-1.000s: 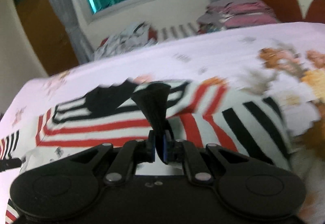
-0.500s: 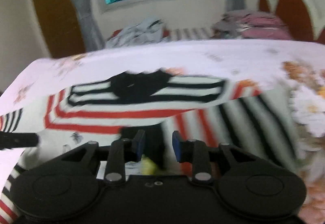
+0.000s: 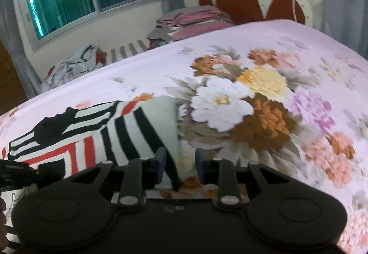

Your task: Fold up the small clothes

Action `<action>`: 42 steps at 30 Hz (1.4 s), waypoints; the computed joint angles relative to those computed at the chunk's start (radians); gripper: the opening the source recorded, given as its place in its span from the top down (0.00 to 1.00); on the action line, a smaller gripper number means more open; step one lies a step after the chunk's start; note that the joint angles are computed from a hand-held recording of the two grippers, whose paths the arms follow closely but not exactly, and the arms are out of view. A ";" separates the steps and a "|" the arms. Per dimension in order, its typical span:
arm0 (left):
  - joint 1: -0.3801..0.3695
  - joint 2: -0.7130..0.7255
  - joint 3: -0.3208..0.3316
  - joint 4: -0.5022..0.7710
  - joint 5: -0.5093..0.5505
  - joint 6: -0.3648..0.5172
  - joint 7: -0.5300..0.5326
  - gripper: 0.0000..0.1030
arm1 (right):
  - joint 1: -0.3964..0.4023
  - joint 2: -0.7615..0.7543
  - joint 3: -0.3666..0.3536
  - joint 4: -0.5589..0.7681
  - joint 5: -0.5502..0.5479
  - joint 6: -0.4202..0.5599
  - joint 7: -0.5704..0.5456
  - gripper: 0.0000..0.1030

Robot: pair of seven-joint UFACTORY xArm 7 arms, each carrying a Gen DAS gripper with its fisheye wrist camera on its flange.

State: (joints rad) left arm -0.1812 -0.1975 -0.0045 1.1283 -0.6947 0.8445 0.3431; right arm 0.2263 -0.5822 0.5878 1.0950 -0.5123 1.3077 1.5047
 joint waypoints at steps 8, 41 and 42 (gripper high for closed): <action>0.025 -0.093 0.064 -0.014 0.006 -0.092 0.157 0.94 | -0.007 0.029 -0.016 0.003 -0.009 -0.057 0.003 0.72; 0.077 -0.001 0.052 -0.088 0.032 -0.279 0.237 0.94 | -0.029 0.271 -0.332 -0.086 0.036 -0.683 -0.154 0.63; 0.063 -0.022 0.062 -0.112 -0.016 -0.311 0.284 0.94 | -0.009 0.265 -0.359 -0.106 0.083 -0.749 -0.218 0.87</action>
